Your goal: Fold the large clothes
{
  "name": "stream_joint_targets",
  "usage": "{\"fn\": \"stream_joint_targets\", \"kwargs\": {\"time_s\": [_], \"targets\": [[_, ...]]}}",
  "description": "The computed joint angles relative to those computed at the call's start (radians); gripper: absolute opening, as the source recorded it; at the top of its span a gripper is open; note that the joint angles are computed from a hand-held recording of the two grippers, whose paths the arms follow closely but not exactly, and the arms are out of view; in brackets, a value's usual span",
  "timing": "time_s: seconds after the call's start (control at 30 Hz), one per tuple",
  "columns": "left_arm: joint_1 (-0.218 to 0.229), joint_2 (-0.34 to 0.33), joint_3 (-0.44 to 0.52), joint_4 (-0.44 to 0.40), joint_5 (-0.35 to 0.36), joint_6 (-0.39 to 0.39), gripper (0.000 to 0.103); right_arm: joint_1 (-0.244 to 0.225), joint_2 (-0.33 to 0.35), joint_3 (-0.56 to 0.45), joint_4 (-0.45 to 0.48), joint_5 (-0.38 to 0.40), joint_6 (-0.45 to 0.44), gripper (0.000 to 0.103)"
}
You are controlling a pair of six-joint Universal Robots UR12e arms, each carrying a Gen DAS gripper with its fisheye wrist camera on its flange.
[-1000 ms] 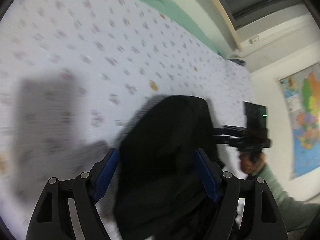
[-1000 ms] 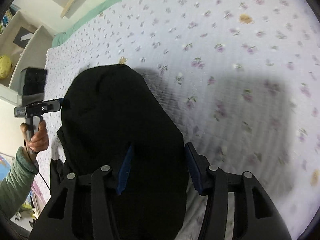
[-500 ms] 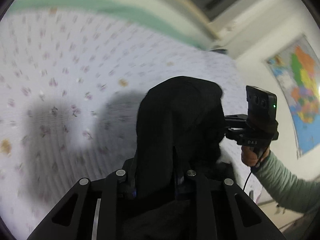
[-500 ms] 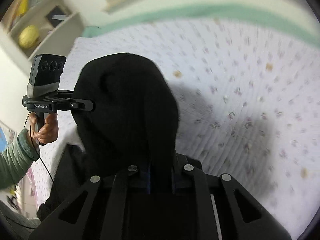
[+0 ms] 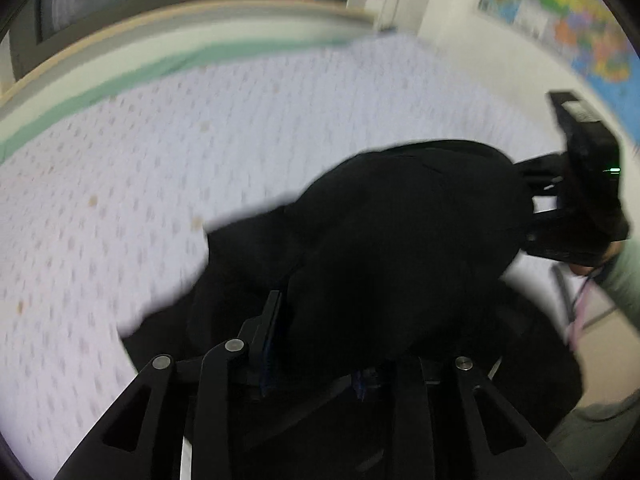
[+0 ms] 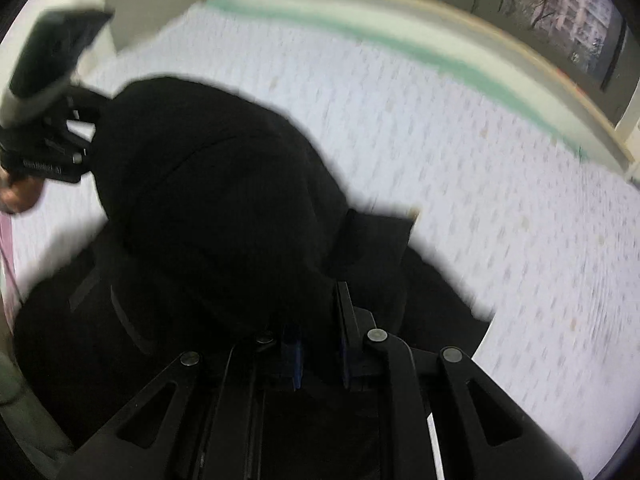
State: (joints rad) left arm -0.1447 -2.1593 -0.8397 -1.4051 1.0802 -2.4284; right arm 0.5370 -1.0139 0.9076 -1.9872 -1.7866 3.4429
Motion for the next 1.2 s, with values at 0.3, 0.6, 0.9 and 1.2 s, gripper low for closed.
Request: {"fn": "stream_joint_targets", "kwargs": {"time_s": [0.3,0.6,0.9,1.2], "targets": [[0.048,0.143,-0.275,-0.008,0.144,-0.106,0.046,0.022,-0.065,0.097,0.099,0.099,0.204,0.022],[0.107,0.097,-0.102,-0.077,-0.31,-0.243,0.053,-0.021,0.011,-0.064,-0.054,0.17,0.359,0.053],[-0.002,-0.003,-0.107,-0.133,0.062,-0.255,0.047,-0.029,0.148,-0.121,0.102,0.202,0.427,0.05],[0.054,0.073,-0.151,-0.133,-0.118,-0.256,0.046,0.007,0.086,-0.096,-0.026,0.138,0.411,0.049]]}}
